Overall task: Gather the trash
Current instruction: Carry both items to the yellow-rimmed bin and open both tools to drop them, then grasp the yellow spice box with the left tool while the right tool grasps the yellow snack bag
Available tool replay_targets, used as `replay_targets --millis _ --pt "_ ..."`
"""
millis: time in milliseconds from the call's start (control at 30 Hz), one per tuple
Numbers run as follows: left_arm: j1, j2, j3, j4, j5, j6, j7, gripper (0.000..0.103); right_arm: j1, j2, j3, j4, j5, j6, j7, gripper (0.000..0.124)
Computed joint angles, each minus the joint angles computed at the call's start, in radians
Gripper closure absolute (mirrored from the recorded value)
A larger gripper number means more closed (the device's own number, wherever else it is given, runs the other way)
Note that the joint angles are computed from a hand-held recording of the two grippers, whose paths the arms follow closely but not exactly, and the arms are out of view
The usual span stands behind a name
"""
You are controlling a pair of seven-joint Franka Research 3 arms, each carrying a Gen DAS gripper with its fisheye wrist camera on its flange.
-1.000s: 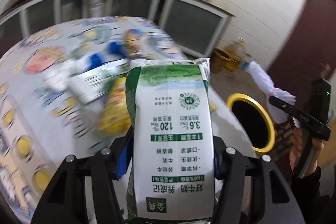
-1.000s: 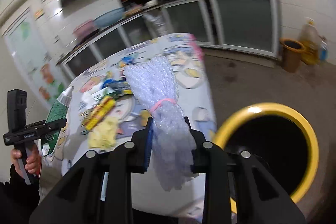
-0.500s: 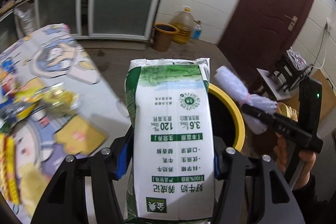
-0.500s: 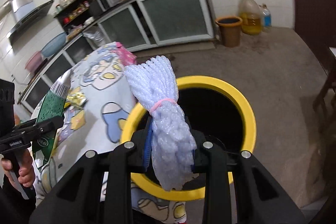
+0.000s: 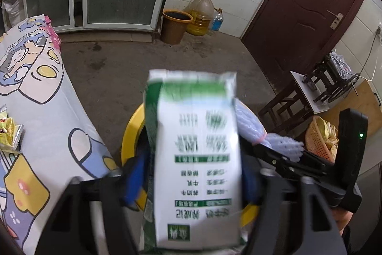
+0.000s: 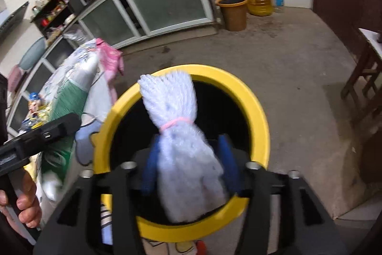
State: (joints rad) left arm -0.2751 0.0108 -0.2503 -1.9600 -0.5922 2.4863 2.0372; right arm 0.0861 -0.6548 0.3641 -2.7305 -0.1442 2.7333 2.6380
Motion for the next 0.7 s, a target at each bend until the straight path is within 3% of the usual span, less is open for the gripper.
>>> replay_targets --millis 33,100,200,400,500,567,700 --pt "-0.003 -0.012 -0.003 -0.023 0.0 0.048 -0.005 0.008 -0.004 -0.006 0.004 0.002 -0.001 -0.008 0.008 0.059" --pt "-0.008 -0.023 -0.003 -0.044 -0.017 0.095 0.017 0.008 0.002 -0.037 0.001 -0.016 0.007 -0.033 0.019 0.059" --pt "-0.012 -0.045 0.005 -0.063 -0.027 0.102 0.014 0.008 0.012 -0.086 0.009 -0.035 0.008 -0.07 0.041 0.059" --pt "-0.024 -0.154 0.073 -0.153 -0.257 0.081 0.135 0.008 0.029 -0.181 0.057 -0.057 0.0 -0.054 0.078 0.052" --pt "-0.023 -0.213 0.128 -0.191 -0.336 0.016 0.202 0.008 0.012 -0.203 0.106 -0.041 -0.026 -0.028 0.099 0.051" --pt "-0.006 -0.246 0.16 -0.205 -0.337 -0.056 0.217 0.008 -0.01 -0.199 0.139 -0.015 -0.052 -0.019 0.104 0.051" --pt "0.019 -0.358 0.206 -0.289 -0.303 -0.03 0.273 0.008 -0.037 -0.149 0.19 0.051 -0.098 0.025 0.098 0.051"
